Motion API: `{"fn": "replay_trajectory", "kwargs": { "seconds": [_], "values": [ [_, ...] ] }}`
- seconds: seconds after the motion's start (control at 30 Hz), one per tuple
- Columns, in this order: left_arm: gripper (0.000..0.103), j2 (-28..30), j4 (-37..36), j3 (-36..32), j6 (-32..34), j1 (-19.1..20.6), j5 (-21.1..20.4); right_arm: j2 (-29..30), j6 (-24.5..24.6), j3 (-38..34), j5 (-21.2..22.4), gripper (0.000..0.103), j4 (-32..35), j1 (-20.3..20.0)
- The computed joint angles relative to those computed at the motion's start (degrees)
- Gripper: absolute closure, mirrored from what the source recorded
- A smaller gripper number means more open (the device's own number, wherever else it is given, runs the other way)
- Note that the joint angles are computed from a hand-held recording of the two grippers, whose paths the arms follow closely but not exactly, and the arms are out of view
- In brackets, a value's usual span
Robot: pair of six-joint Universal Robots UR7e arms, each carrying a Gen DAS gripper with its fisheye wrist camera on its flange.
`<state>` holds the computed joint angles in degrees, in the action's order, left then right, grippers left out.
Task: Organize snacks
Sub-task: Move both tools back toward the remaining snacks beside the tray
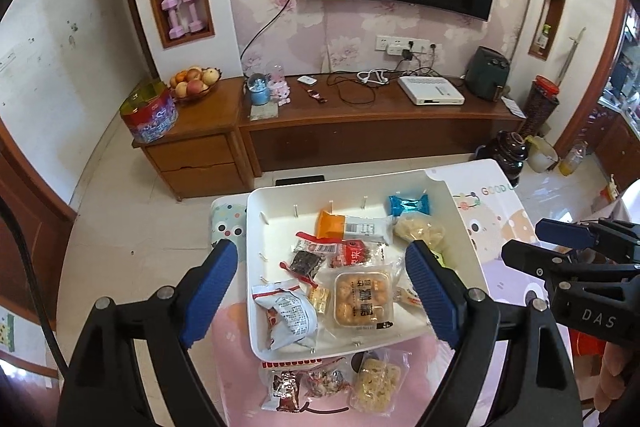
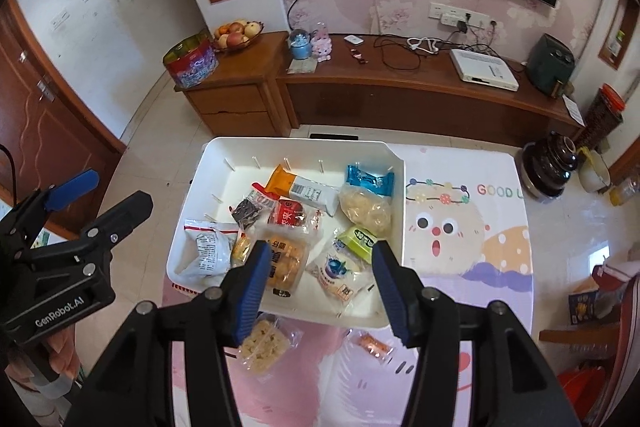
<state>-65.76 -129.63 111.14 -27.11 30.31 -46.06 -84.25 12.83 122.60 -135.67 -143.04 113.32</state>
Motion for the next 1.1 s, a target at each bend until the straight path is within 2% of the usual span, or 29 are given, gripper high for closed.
{"fn": "replay_trajectory", "kwargs": {
  "seconds": [0.3,0.6,0.83,1.1],
  "values": [
    [0.017,-4.65,-3.01,3.39,2.86,-0.35,-1.18,-0.10,9.16,1.15,-3.51,0.050,2.67,3.29],
    [0.017,-9.81,-2.85,6.72,1.87,0.45,-3.01,0.69,14.40,2.30,-5.26,0.050,3.81,6.56],
    [0.017,-15.22,-1.60,10.76,0.09,1.25,-4.14,1.60,16.43,3.51,-4.10,0.050,3.49,8.33],
    [0.017,-23.16,4.21,18.12,-7.40,2.65,-3.77,2.95,17.40,6.38,-1.07,0.050,2.49,8.35]
  ]
}}
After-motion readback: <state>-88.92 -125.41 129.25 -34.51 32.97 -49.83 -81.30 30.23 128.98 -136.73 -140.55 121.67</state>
